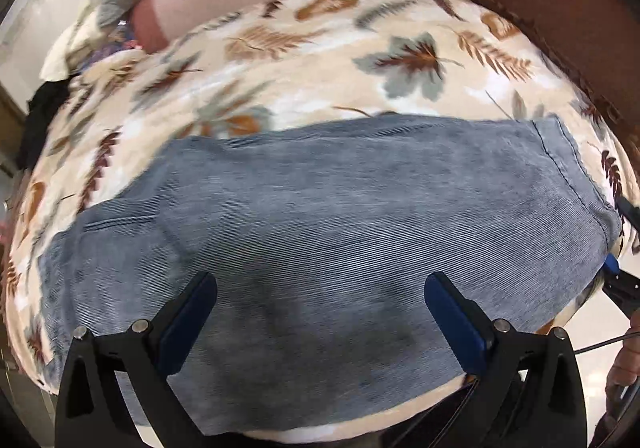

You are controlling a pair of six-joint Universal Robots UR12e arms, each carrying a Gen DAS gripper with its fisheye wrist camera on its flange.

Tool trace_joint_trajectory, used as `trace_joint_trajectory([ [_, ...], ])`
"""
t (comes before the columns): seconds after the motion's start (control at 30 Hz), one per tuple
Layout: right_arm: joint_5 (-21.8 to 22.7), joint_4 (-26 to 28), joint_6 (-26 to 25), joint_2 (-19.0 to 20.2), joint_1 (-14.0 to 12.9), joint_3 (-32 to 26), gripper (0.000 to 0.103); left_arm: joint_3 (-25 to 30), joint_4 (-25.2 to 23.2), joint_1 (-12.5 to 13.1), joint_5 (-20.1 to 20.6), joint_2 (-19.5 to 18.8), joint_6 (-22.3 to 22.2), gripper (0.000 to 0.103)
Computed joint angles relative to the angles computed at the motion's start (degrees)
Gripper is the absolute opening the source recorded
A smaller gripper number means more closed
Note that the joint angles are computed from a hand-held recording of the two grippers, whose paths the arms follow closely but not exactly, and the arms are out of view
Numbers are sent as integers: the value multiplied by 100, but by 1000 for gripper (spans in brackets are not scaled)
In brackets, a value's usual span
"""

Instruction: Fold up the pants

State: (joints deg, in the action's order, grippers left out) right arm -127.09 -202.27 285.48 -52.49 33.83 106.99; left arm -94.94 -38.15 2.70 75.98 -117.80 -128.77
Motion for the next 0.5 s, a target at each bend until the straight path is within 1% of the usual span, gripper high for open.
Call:
trace_joint_trajectory([
  [0.07,151,-92,-115,16,-60,-33,67,-8,53,-111,192,-75,-10,103],
  [0.13,577,-23,-231,5,-152,-60,27,-34,226,-216,416,-178,-40,103],
  [0.17,713,97,-115,4,-169,-82,27,-29,240,-252,490,-215,-34,103],
  [0.2,716,181,-78,-3,-165,-103,27,-11,203,-260,484,-237,-58,103],
  [0.27,662,343,-272,-64,-161,-154,26,94,-60,-237,459,-230,-97,103],
  [0.3,595,537,-410,-134,-161,-184,26,132,-144,-230,456,-224,-70,103],
  [0.33,538,726,-591,-211,-169,-224,26,137,-108,-216,453,-208,-36,103],
  [0.37,511,845,-834,-279,-187,-281,26,114,47,-186,439,-184,-32,103],
  [0.4,504,917,-1048,-326,-204,-346,26,143,67,-156,402,-189,-68,103],
  [0.43,503,1014,-1297,-368,-218,-434,26,191,5,-129,358,-197,-116,103],
  [0.5,558,1423,-1935,-429,-249,-744,26,360,-299,-25,198,-217,-318,103],
])
